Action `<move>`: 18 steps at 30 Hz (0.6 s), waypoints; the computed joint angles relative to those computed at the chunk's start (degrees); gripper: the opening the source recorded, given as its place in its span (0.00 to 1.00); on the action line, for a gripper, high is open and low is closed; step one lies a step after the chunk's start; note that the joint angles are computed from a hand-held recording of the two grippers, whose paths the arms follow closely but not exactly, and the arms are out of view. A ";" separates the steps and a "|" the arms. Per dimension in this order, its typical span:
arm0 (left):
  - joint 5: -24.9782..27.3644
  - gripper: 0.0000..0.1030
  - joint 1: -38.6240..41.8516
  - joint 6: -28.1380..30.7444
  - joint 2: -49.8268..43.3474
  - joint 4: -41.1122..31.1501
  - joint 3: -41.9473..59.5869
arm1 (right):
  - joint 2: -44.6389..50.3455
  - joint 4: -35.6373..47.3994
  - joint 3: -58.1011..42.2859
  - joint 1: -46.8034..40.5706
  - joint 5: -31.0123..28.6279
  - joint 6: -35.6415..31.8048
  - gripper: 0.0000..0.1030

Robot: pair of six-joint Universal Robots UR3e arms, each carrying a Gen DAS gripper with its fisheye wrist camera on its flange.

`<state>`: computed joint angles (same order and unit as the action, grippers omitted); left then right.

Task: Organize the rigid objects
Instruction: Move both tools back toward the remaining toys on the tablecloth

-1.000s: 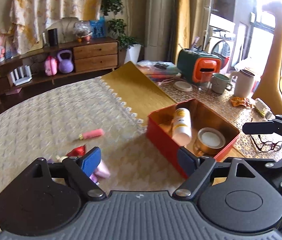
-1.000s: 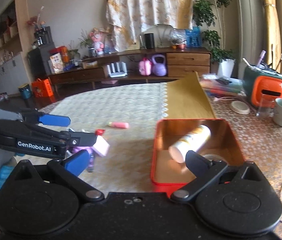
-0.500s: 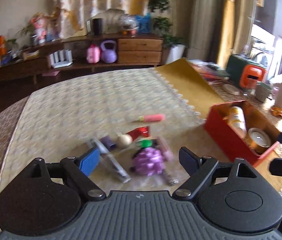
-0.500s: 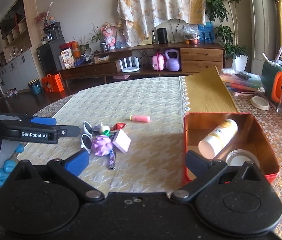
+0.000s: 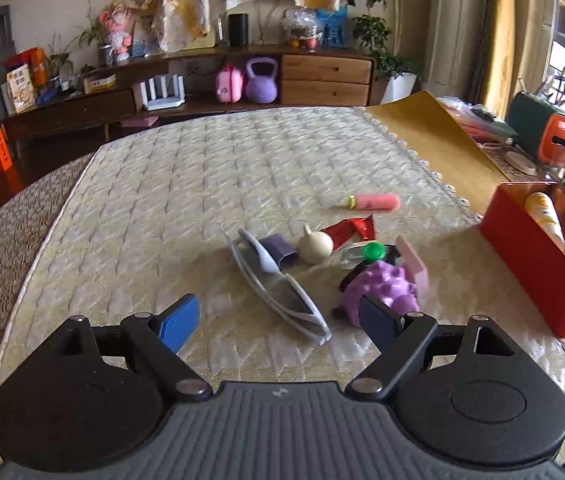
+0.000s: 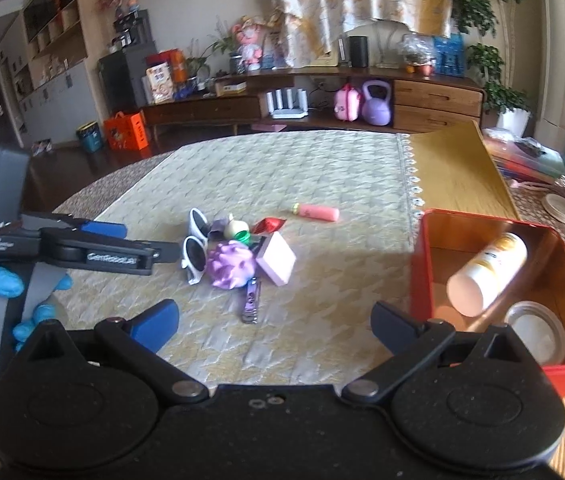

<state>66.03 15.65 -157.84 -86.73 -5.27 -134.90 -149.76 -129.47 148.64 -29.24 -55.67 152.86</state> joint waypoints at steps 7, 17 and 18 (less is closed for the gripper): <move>3.69 0.84 -2.22 -2.90 -6.47 5.67 2.00 | 20.64 -23.71 0.06 12.62 -8.29 7.01 0.97; 6.54 0.84 -5.00 -6.56 -13.81 6.97 6.36 | 41.51 -40.73 -4.06 21.80 -15.02 10.25 0.86; 6.57 0.84 -5.11 -6.76 -14.46 6.84 6.83 | 43.51 -42.22 -4.67 22.62 -15.66 10.36 0.84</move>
<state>72.60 10.54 -164.59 -101.19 1.57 -128.07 -106.24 -171.69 143.97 -6.62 -71.33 163.22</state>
